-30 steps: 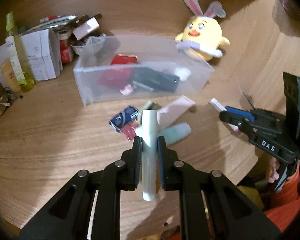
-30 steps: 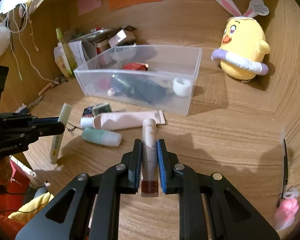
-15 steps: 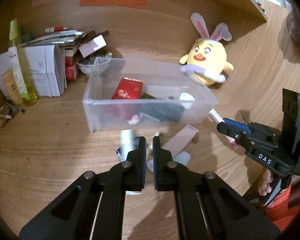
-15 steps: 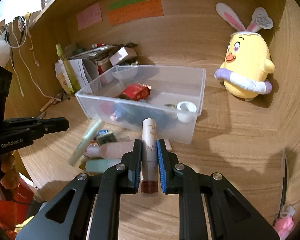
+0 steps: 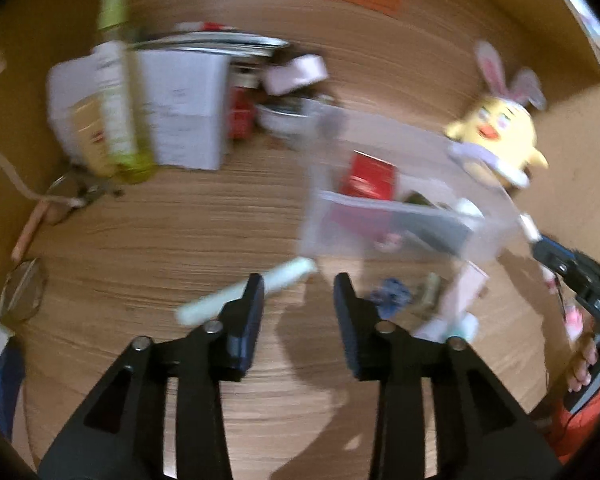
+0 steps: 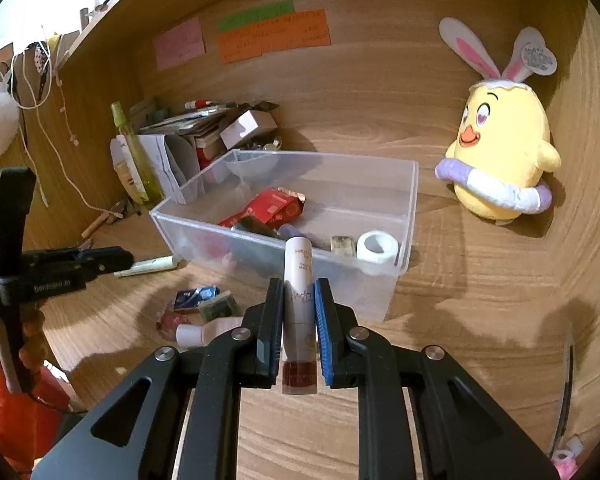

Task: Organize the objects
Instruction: 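Carry the pink tube and pale green stick into the clear box and release both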

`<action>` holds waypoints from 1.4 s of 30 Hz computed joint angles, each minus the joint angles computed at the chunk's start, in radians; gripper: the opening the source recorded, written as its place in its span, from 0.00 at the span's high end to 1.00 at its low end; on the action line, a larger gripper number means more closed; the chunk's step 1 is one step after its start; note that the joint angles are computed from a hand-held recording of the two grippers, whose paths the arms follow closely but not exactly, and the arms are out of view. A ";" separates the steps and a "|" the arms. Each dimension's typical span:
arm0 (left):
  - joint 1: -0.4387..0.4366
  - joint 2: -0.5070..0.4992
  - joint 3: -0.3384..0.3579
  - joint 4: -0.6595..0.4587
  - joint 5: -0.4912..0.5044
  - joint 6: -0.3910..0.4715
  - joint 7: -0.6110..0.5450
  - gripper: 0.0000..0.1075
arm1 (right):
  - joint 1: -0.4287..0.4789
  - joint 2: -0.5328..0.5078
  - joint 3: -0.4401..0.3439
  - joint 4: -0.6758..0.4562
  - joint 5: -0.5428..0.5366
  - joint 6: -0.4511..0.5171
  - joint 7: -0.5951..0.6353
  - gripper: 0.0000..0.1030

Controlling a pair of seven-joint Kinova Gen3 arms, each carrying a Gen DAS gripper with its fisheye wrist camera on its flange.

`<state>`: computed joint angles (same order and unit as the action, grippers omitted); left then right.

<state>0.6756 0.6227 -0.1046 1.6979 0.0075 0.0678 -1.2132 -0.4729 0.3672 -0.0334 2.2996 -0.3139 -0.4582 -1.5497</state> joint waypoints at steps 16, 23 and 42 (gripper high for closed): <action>-0.121 0.120 0.137 -0.189 -0.066 0.205 -0.120 0.47 | 0.022 0.014 0.037 -0.096 0.005 0.075 0.005 0.86; -0.019 0.146 0.039 -0.230 -0.129 0.263 -0.062 0.78 | 0.009 0.035 0.076 -0.167 -0.003 0.139 0.048 0.86; 0.011 -0.015 -0.016 -0.071 -0.120 0.024 0.033 0.87 | -0.104 0.118 0.238 -0.356 -0.002 0.320 0.105 0.87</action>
